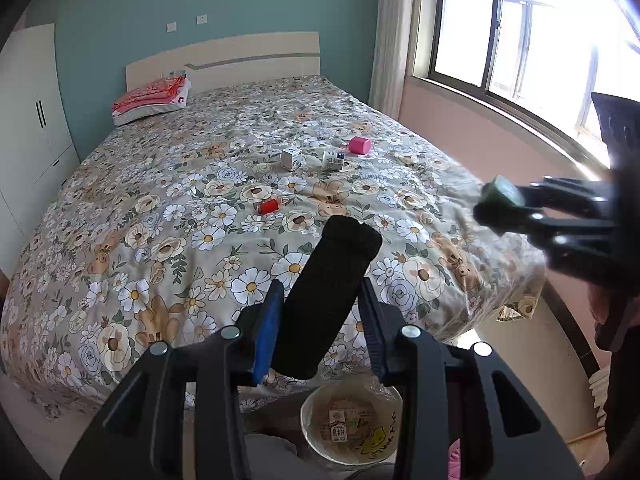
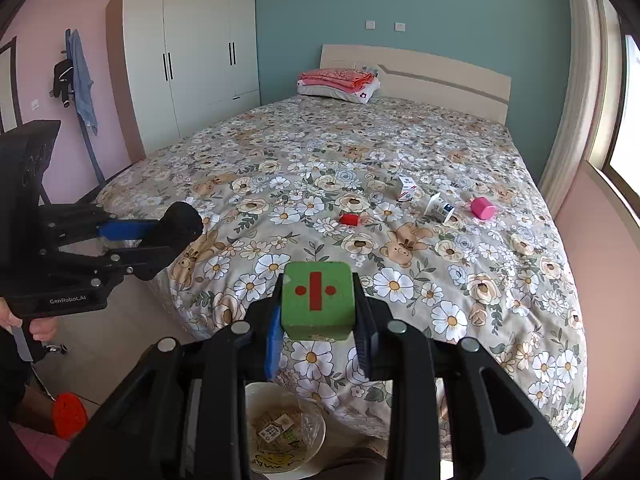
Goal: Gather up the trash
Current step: 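Carry the black tube and green cube in both tools toward the bucket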
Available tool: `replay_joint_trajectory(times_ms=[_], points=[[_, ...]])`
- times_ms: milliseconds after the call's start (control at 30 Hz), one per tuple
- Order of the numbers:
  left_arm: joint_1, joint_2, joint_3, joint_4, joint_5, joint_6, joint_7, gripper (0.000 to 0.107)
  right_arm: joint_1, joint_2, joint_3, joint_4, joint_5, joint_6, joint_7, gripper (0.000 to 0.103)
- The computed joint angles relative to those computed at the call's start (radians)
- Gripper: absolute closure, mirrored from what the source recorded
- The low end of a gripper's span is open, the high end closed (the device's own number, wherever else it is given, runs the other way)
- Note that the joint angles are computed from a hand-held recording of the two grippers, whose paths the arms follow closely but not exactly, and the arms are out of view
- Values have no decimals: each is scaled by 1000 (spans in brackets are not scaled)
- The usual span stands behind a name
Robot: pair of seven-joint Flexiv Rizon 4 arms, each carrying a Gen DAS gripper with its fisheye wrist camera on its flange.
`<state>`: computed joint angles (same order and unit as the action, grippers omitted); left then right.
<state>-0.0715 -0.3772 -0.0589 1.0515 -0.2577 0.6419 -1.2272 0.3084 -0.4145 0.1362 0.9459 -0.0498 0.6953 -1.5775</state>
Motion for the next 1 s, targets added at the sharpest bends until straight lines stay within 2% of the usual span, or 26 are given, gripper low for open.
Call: replay_joint_trajectory(times_ms=[200, 400, 800, 1000], points=[[8, 97, -2, 208, -54, 49, 67, 66, -3, 75, 21, 173, 16, 59, 0, 72], [5, 136, 5, 338, -79, 45, 98, 67, -8, 111, 38, 288, 43, 79, -2, 72], [-6, 96, 9, 458, -59, -13, 98, 66, -6, 76, 47, 478, 66, 91, 54, 72], [-15, 44, 7, 480, -33, -42, 75, 66, -16, 29, 60, 514, 103, 65, 73, 72]])
